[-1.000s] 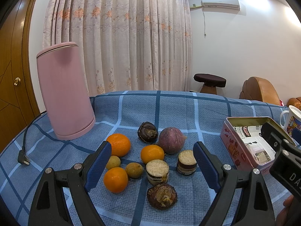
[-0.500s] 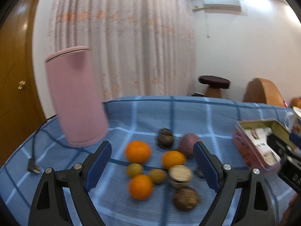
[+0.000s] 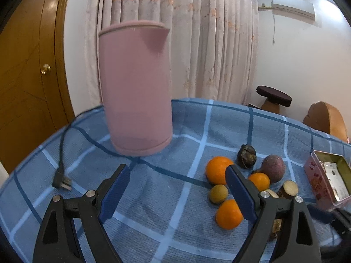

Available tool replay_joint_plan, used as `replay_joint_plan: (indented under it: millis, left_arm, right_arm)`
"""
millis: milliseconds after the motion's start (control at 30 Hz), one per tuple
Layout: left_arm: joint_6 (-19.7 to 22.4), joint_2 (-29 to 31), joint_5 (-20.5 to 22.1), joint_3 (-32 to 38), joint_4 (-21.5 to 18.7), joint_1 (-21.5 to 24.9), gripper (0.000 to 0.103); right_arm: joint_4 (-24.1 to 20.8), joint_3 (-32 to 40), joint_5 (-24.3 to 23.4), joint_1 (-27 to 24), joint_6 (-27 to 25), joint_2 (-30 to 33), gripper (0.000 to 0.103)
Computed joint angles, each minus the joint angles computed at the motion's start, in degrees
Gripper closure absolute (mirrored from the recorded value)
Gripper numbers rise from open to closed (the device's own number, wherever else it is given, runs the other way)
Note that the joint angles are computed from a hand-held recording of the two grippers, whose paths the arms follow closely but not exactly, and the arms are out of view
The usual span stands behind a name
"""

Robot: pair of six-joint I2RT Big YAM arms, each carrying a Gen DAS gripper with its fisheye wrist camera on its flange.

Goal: Organize fruits
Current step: 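Grasp a dark brown mangosteen with the right tool while the left tool grasps an orange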

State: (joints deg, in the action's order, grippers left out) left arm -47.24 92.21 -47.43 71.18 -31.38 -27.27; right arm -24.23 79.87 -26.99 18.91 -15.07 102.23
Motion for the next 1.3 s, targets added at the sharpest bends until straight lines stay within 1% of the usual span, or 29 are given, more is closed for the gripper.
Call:
replay_joint_plan:
  millis: [100, 167, 200, 267, 300, 333, 367, 433, 500, 567, 633, 700, 767, 833, 867, 900, 967, 1000, 1033, 1067, 1100, 1133, 1167, 1200, 1300]
  left_arm:
    - [0.0, -0.2, 0.2, -0.3, -0.2, 0.0, 0.014]
    - [0.8, -0.4, 1.1, -0.6, 0.5, 0.1, 0.014]
    - [1.2, -0.4, 1.6, -0.6, 0.7, 0.2, 0.014]
    - [2.9, -0.5, 4.0, -0.9, 2.2, 0.4, 0.014]
    - [4.1, -0.5, 5.9, -1.1, 3.3, 0.5, 0.014]
    - [5.0, -0.4, 7.5, -1.1, 4.0, 0.5, 0.014]
    - [6.0, -0.3, 9.1, -1.2, 4.8, 0.6, 0.014]
    - [7.4, 0.2, 10.5, -0.7, 4.8, 0.5, 0.014]
    - [9.1, 1.2, 11.2, 0.3, 3.7, 0.4, 0.014]
    - [10.1, 1.9, 11.7, 1.0, 2.9, 0.3, 0.014]
    - [11.5, 2.0, 13.5, 0.9, 3.5, 0.3, 0.014]
    - [12.4, 2.4, 14.5, 1.0, 3.5, 0.3, 0.014]
    - [12.8, 3.2, 14.0, 1.9, 2.2, 0.1, 0.014]
    - [13.6, 4.3, 13.6, 2.9, 0.6, -0.1, 0.014]
    - [14.0, 4.8, 13.5, 3.4, -0.1, -0.2, 0.015]
    - [14.3, 5.2, 13.6, 3.9, -0.8, -0.2, 0.022]
    - [14.3, 6.3, 14.6, 5.1, -2.6, 0.1, 0.031]
    - [13.9, 6.4, 15.5, 5.2, -3.0, 0.4, 0.033]
    - [13.5, 6.2, 16.3, 4.9, -2.3, 0.5, 0.034]
    - [13.1, 5.9, 17.2, 4.4, -1.5, 0.8, 0.038]
    - [12.9, 5.6, 18.1, 4.1, -0.7, 1.1, 0.045]
    - [12.8, 5.2, 19.3, 3.5, 0.4, 1.4, 0.048]
    - [12.9, 5.1, 20.4, 3.4, 1.4, 1.5, 0.057]
    - [13.4, 5.0, 21.1, 3.0, 2.4, 1.5, 0.063]
    - [14.6, 5.4, 20.9, 3.5, 2.6, 1.2, 0.068]
  right_arm:
    - [-2.6, 1.6, 2.5, 1.8, -2.3, 1.2, 0.046]
    - [-5.3, 3.3, 3.0, 2.2, -3.0, 2.4, 0.053]
    - [-6.5, 4.1, 3.0, 2.3, -3.3, 3.0, 0.053]
    - [-7.5, 4.9, 2.2, 2.1, -3.5, 3.8, 0.056]
    - [-8.0, 5.2, 1.6, 2.0, -3.8, 4.1, 0.058]
    - [-8.3, 5.4, 1.1, 2.0, -4.1, 4.4, 0.064]
    - [-8.5, 5.4, 0.8, 1.9, -4.4, 4.4, 0.064]
    - [-7.4, 4.1, 1.7, 2.0, -4.7, 3.5, 0.064]
    - [-6.1, 3.0, 2.3, 1.8, -3.8, 2.9, 0.064]
    - [-4.3, 2.1, 1.8, 0.8, -2.0, 2.1, 0.064]
    - [-2.1, 0.9, 0.7, -0.4, 0.2, 0.9, 0.064]
    - [0.8, 0.1, -1.0, -1.7, 3.3, 0.1, 0.064]
    - [2.2, -0.1, -1.6, -2.2, 5.0, -0.1, 0.064]
    - [3.1, -0.2, -1.0, -2.3, 5.6, -0.2, 0.064]
    - [3.0, -0.1, -0.6, -2.1, 5.5, 0.0, 0.064]
    - [2.7, 0.0, -0.6, -2.1, 5.5, 0.0, 0.064]
    - [1.9, 0.4, -1.0, -2.0, 5.3, 0.1, 0.064]
    - [1.8, 0.4, -0.9, -2.0, 5.2, 0.0, 0.064]
    - [1.9, 0.4, -0.9, -1.9, 5.2, 0.0, 0.064]
    - [2.1, 0.4, -0.8, -1.9, 5.2, 0.0, 0.065]
    - [2.2, 0.2, -0.9, -2.0, 5.3, -0.1, 0.068]
    - [2.4, 0.2, -1.1, -2.1, 5.4, -0.1, 0.075]
    - [2.5, 0.1, -1.3, -2.2, 5.5, -0.1, 0.076]
    - [2.9, 0.0, -1.4, -2.3, 5.8, -0.2, 0.076]
    - [3.4, -0.2, -1.1, -2.5, 5.7, -0.2, 0.076]
